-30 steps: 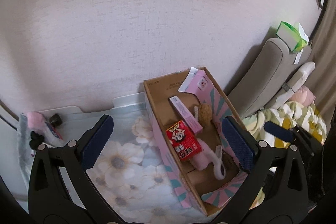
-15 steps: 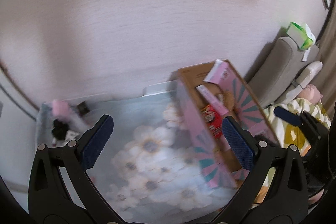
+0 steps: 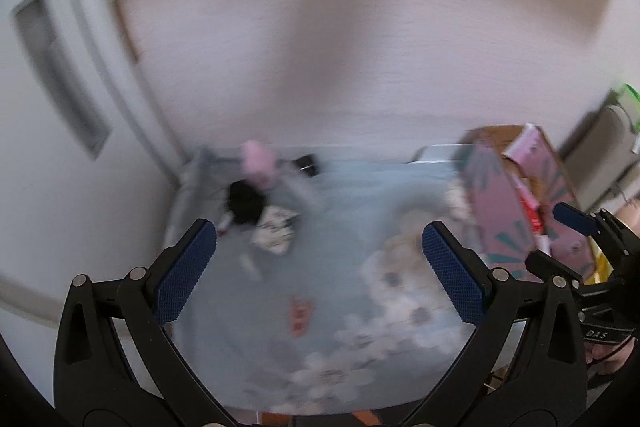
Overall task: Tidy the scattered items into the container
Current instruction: 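Return both open tools from the box to the items on the sheet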
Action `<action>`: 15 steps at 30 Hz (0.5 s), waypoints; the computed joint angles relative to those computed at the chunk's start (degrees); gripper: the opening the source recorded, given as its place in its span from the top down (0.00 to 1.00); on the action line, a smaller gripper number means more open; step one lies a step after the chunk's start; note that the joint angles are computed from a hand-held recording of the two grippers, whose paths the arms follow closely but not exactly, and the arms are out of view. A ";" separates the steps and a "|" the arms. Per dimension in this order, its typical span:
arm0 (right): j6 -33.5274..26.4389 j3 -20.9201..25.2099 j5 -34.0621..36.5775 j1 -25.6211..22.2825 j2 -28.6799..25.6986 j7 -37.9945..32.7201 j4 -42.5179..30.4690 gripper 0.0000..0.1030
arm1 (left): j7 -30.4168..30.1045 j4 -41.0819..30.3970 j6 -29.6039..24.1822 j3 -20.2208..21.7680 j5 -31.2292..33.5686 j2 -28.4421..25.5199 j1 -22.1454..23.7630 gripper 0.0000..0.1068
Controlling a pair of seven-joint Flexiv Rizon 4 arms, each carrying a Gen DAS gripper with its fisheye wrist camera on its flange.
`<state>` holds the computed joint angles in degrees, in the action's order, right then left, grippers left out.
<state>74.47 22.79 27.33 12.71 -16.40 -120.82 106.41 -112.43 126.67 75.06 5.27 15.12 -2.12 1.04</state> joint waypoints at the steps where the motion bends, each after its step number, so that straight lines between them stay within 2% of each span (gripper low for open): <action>1: -0.12 0.08 -0.36 0.53 -0.31 0.16 -0.12 0.24 | 0.45 0.91 0.26 0.52 -0.57 0.20 0.49 0.04; 7: -0.65 -0.15 -6.10 5.69 -3.23 3.60 0.14 0.24 | 6.19 5.96 4.04 1.81 -6.77 -1.06 3.39 0.04; 11: -1.82 -0.41 -11.01 8.48 -5.82 7.57 -0.32 0.24 | 10.70 7.75 5.95 1.69 -10.74 -4.29 4.38 0.04; 15: -1.56 -1.91 -16.99 11.11 -9.00 11.31 -1.68 0.24 | 17.15 11.00 10.85 -0.29 -17.45 -8.58 5.41 0.04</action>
<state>72.91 20.88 10.34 23.82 -25.40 -109.52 104.73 -95.28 137.67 85.91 4.99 -2.32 -10.70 6.44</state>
